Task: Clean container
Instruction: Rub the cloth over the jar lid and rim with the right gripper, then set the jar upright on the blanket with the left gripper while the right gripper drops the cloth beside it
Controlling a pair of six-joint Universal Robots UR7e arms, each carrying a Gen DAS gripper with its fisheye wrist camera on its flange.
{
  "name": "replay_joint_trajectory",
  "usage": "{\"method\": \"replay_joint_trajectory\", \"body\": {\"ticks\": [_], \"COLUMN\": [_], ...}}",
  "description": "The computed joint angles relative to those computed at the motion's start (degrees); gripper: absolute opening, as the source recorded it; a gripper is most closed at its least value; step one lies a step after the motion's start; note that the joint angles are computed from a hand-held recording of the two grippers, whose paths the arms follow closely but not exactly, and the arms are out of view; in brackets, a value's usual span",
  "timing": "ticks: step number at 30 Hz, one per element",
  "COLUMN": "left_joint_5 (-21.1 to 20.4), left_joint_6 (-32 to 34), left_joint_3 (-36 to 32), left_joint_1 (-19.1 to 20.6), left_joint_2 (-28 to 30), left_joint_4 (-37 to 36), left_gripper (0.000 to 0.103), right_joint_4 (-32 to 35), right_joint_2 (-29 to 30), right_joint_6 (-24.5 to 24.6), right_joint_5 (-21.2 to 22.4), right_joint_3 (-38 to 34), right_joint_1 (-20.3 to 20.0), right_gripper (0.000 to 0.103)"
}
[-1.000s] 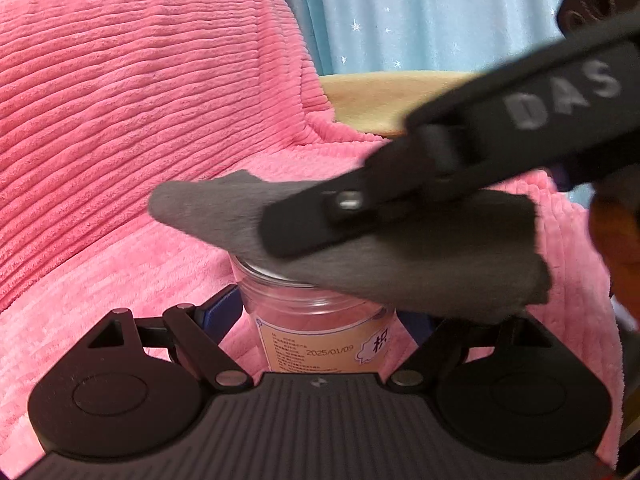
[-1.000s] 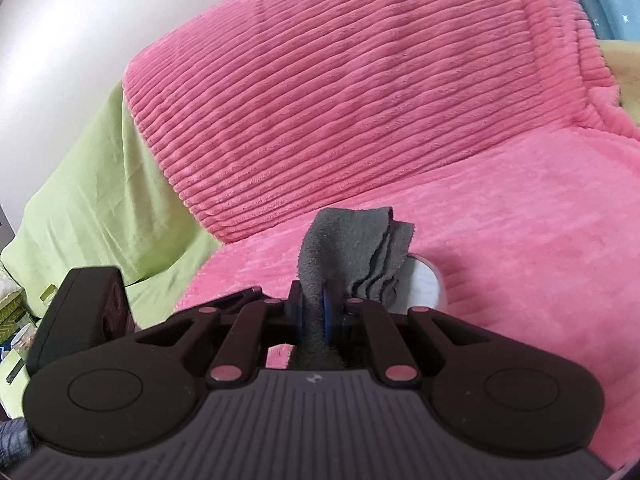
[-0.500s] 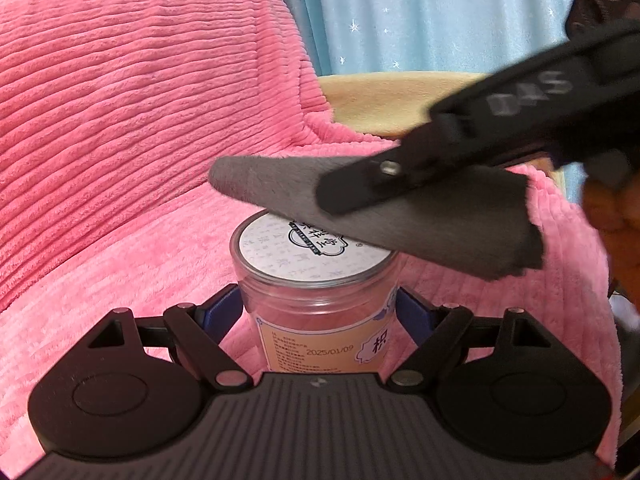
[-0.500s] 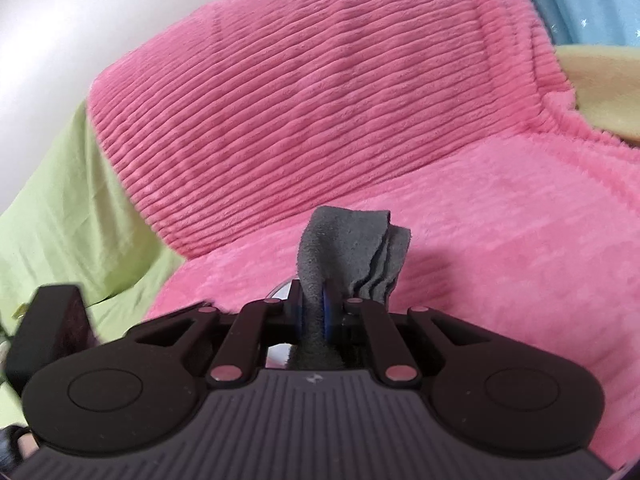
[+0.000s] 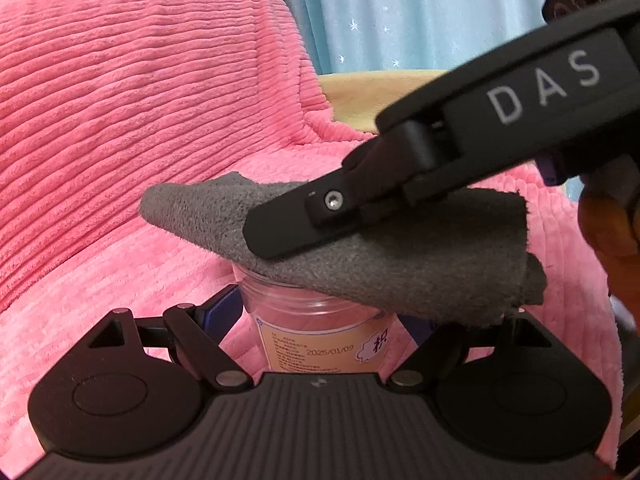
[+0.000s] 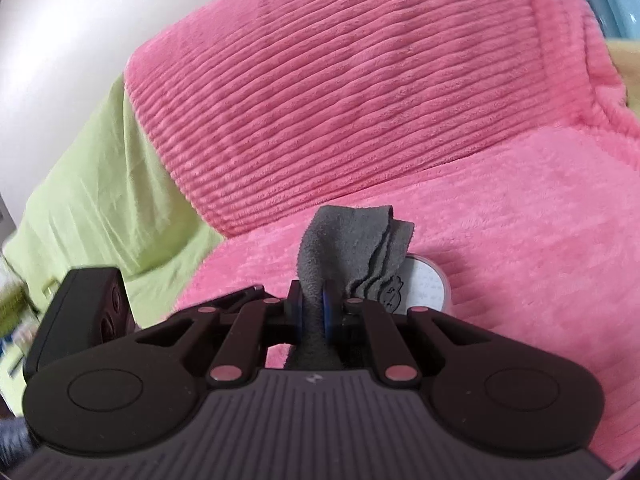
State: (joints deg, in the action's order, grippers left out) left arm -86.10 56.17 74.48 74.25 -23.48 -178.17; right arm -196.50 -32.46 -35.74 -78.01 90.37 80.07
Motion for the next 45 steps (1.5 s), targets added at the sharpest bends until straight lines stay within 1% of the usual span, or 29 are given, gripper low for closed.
{"method": "replay_joint_trajectory", "body": {"ticks": [3,6,12,15,19,24,27,30,32,34,37,39,41,43,45], "left_joint_5": [-0.2,-0.3,-0.8,-0.9,-0.8,-0.8,-1.0,-0.9,-0.8,-0.9,-0.8,-0.3,-0.2,-0.3,-0.4], "left_joint_6": [-0.5,-1.3,-0.9,-1.0,-1.2,-1.4,-1.3,-1.5,-1.9,-2.5,-2.8,-2.6,-2.5,-2.8,-3.4], "left_joint_3": [-0.7,-1.9,-2.4,-2.6,-2.8,-2.8,-2.8,-2.8,-2.8,-3.0,-3.5,-3.7,-4.1,-4.5,-5.0], "left_joint_1": [0.0,0.0,0.1,0.1,0.1,0.0,0.0,0.1,0.1,0.2,0.2,0.3,0.3,0.3,0.4], "left_joint_2": [0.2,0.9,1.2,1.3,1.4,1.5,1.5,1.4,1.4,1.3,1.4,1.6,1.8,2.0,2.2], "left_joint_4": [1.0,2.0,2.8,3.1,3.1,3.0,2.8,2.4,1.6,1.1,1.1,1.7,2.0,2.3,2.9], "left_gripper": [0.085,0.086,0.085,0.085,0.085,0.085,0.085,0.085,0.085,0.085,0.085,0.085,0.085,0.085,0.085], "right_joint_4": [0.3,1.0,2.3,1.6,0.0,-3.5,-4.8,-9.1,-13.1,-17.6,-25.5,-27.9,-25.2,-19.5,-12.9], "right_joint_2": [-0.7,-1.0,-1.8,-2.0,-2.0,-1.1,-1.2,-1.5,-1.3,-0.5,2.5,4.3,4.6,4.0,3.5], "right_joint_6": [-2.8,-3.9,-4.6,-4.9,-4.1,-2.3,-0.1,1.4,3.0,3.5,-1.5,-6.2,-10.2,-12.4,-14.1], "right_joint_5": [-2.3,-3.0,-3.3,-3.7,-4.2,-5.4,-3.8,-4.1,-5.6,-10.0,-18.4,-20.6,-19.7,-19.4,-21.0], "right_joint_3": [0.7,1.0,1.5,2.2,2.5,2.0,2.3,3.3,3.6,3.2,0.3,-1.9,-2.7,-2.4,-2.5], "right_joint_1": [0.7,1.0,0.9,0.9,0.9,0.9,0.3,-0.4,-0.8,-0.6,0.3,0.6,0.4,0.3,0.6], "right_gripper": [0.007,0.007,0.007,0.007,0.007,0.006,0.007,0.007,0.007,0.007,0.007,0.007,0.007,0.007,0.007]}}
